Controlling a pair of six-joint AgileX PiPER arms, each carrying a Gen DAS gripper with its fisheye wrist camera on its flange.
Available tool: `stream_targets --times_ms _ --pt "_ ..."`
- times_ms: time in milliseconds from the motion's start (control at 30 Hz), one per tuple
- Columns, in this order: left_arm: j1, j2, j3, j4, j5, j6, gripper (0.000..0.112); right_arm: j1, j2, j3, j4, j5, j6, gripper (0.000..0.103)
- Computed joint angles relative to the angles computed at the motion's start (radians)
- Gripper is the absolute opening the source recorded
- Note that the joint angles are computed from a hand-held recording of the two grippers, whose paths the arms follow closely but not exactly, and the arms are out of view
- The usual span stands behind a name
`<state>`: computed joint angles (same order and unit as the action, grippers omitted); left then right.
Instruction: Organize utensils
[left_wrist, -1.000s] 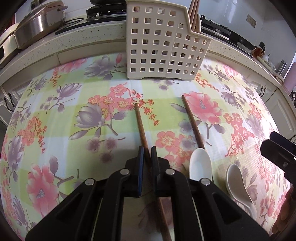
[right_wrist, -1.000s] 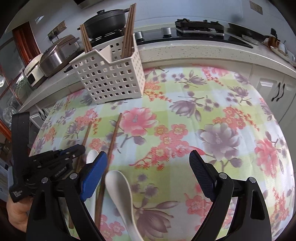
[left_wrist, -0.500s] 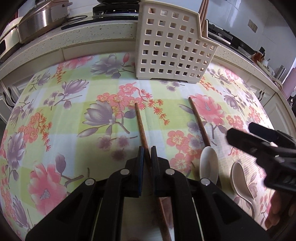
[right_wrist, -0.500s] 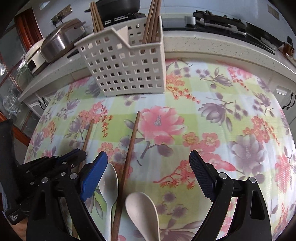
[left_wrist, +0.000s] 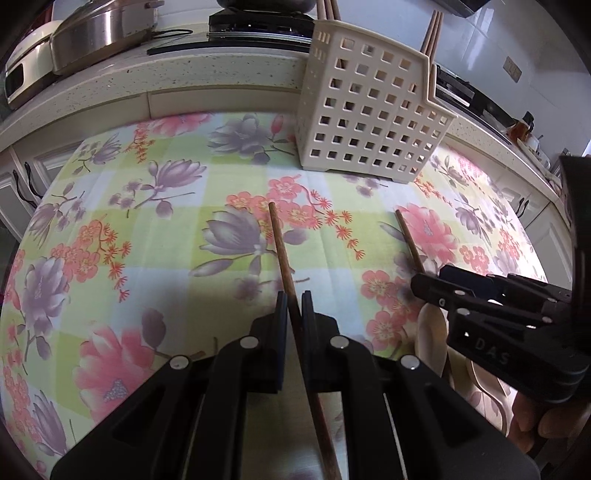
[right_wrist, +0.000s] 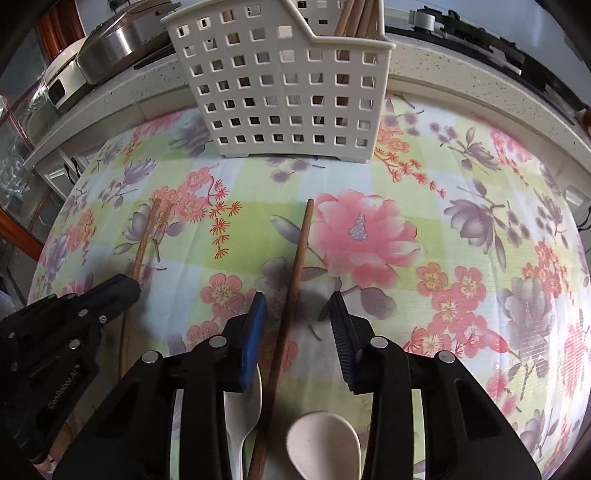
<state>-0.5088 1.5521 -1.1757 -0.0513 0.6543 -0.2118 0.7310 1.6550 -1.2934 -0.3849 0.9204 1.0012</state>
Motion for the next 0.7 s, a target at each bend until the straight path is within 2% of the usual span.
stream_targets --times_ms 67,133,167,700 --pt "0.005 -0.002 0.000 -0.005 0.000 0.006 0.008 0.000 0.008 -0.010 -0.006 0.012 0.001 0.027" --pt "0.007 0.000 -0.001 -0.010 0.000 0.010 0.008 -0.007 0.005 -0.008 0.000 0.007 -0.006 0.013" --pt "0.008 0.000 -0.001 -0.010 0.000 0.011 0.008 -0.013 -0.002 0.003 0.008 -0.003 -0.011 0.011" --pt "-0.007 -0.024 -0.008 0.007 0.008 -0.008 0.004 0.019 -0.111 0.087 -0.055 0.008 0.058 0.011"
